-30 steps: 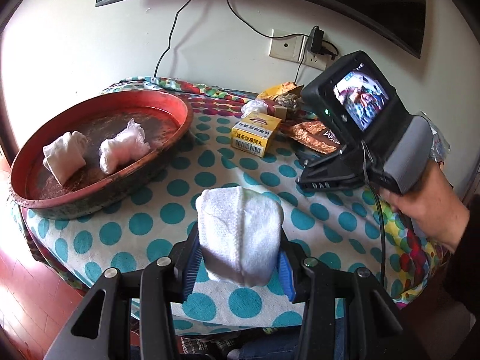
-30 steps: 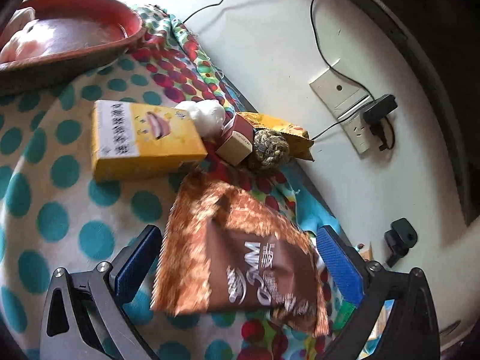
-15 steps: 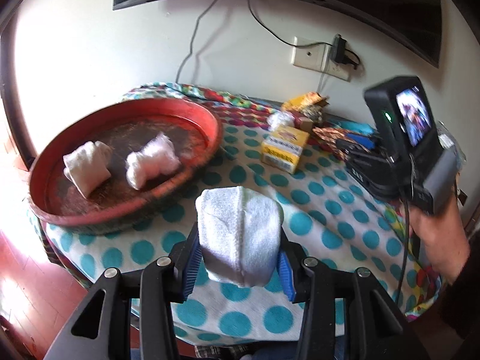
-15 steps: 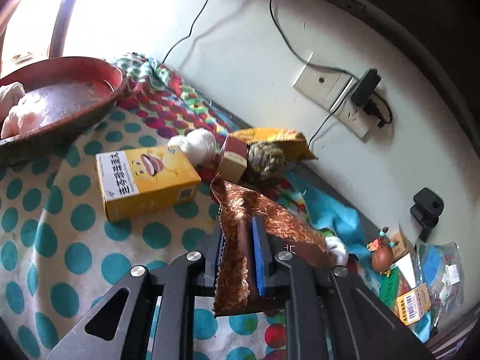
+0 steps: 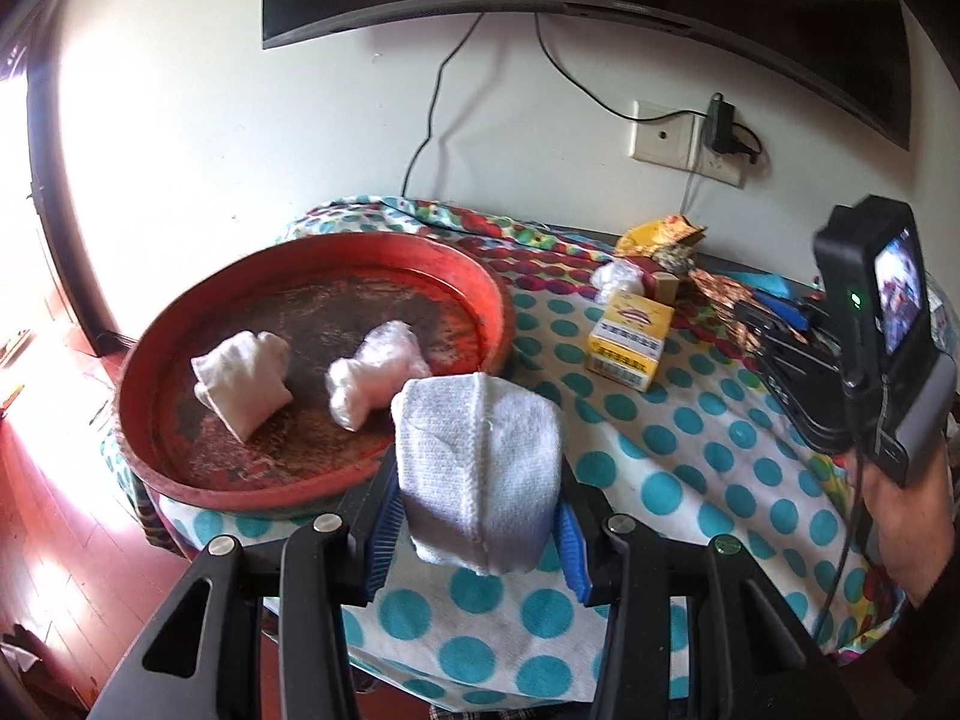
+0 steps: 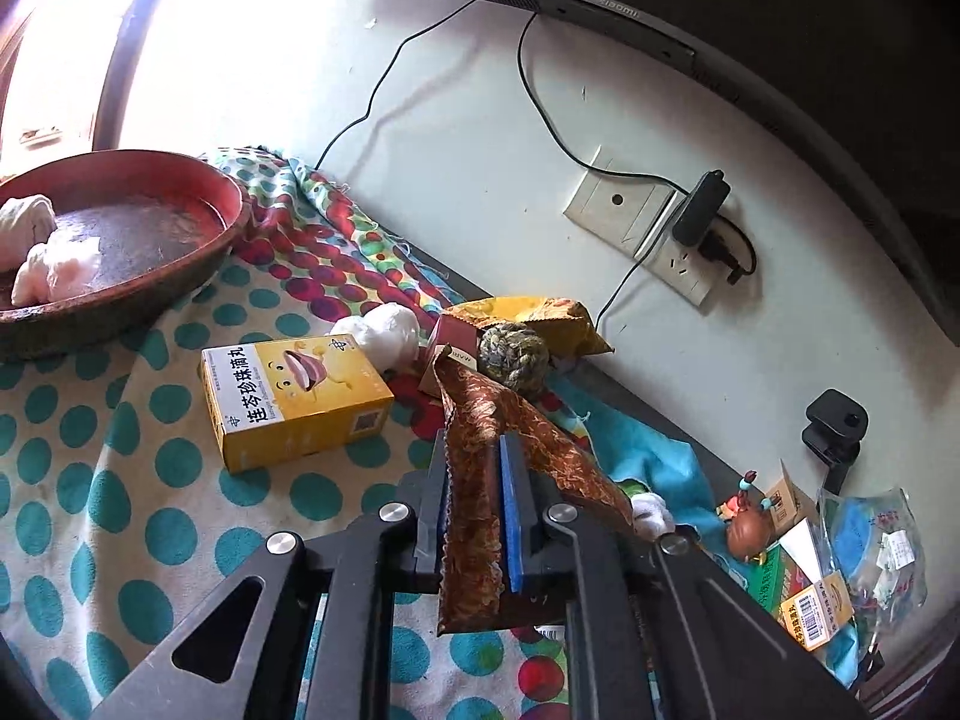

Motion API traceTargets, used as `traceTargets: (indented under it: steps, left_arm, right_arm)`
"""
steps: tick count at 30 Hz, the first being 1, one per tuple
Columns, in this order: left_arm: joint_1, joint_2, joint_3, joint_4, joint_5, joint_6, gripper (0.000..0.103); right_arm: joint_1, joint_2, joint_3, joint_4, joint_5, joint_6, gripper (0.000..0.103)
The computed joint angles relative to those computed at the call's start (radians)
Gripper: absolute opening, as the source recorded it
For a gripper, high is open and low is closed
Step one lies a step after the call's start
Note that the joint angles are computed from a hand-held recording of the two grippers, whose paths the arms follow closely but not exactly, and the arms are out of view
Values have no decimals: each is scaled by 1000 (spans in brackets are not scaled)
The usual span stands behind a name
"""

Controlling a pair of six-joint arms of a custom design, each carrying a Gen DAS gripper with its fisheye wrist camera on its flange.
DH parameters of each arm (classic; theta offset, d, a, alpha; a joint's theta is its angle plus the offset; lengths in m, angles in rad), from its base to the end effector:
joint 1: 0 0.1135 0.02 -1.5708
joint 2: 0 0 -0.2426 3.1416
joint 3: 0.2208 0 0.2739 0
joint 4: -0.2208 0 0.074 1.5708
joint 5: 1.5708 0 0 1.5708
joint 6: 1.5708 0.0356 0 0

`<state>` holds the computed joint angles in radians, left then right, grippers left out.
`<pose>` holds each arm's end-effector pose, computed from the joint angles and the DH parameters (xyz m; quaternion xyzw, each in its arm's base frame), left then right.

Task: Organize objects
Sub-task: 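Lower the white sock into the red tray and open the left gripper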

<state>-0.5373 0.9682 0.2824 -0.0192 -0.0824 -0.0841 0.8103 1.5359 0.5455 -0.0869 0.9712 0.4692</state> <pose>0.1825 -0.1053 0.1196 0.1869 0.8877 -0.0925 0.4105 0.1956 0.1629 0.0825 -0.0332 0.8645 -0.2341 0.4435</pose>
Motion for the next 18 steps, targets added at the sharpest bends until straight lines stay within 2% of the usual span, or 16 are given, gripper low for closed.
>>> traceTargets:
  steps: [6,11,18]
  left_arm:
    - [106,78,61,30,-5,44,45]
    - [232,232,176,76,-16,107,45]
    - [318,409,321,102,-36,120,45]
  right_arm:
    - [-5,-13,-12,14,-6,-5,12]
    - [-2,-9,-8,9,-5,-10,13]
    - [0,10,6,4,-7,-9,13]
